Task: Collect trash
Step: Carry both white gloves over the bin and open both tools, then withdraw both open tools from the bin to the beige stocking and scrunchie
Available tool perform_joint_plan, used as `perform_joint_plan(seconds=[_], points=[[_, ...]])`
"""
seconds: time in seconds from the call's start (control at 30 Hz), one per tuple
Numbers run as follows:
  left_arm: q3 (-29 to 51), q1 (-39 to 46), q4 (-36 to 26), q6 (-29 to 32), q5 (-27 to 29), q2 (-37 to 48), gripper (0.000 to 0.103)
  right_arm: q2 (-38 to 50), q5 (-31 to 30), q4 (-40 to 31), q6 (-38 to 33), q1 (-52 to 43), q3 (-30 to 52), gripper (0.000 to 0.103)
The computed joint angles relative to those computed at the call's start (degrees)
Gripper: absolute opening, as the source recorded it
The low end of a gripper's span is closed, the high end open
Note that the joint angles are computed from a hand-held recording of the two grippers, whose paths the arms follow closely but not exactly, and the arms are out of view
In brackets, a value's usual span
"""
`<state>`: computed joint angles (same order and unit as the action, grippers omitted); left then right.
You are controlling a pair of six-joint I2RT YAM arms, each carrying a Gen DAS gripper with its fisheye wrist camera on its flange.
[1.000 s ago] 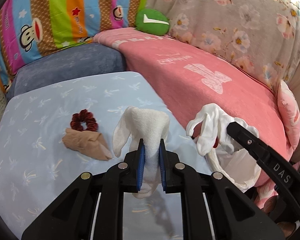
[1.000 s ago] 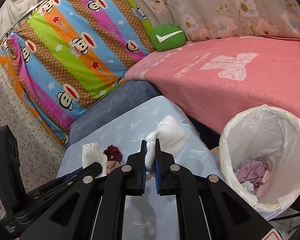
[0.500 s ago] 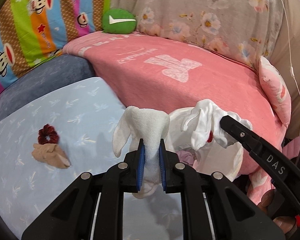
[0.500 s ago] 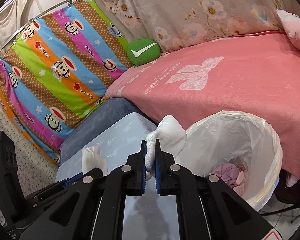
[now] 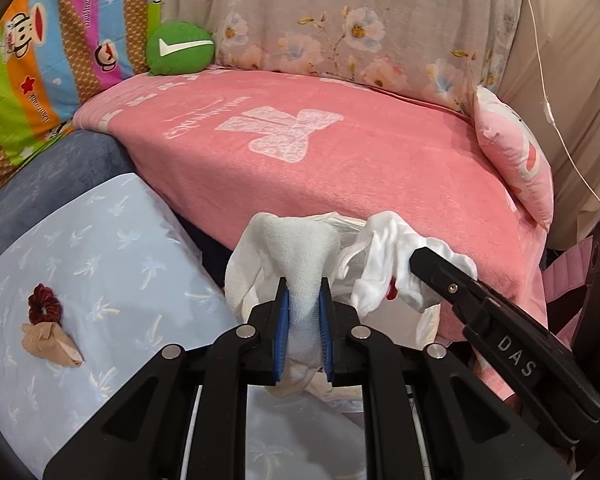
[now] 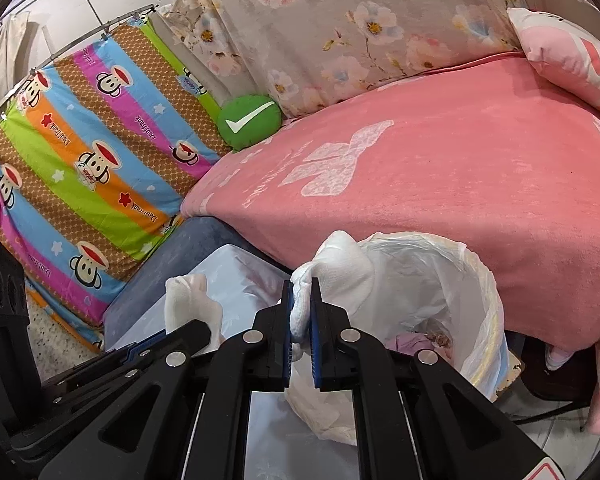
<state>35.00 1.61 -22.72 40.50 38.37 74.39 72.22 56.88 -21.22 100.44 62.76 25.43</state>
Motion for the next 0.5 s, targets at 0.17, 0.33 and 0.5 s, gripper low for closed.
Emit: perform_joint_plan(seconds=[0.17,0.33,0.5], points=[[-1.9,-3.3,2.3,-2.0,-1.4,-1.6,0.015,-1.7,0.4,-3.0,3.4,0.4,-1.3,0.008],[-2.3,-4.7,4.2,-4.8,-3.1,-1.8,0.049,-2.6,0.8,-5.9,6.7,0.7,-2.0,0.015],[-3.2,-3.6,6.9,-7.1,-3.2,-2.8,0.062,-2.6,1.1,-6.6,8.4,0.8,-2.6,0.022]])
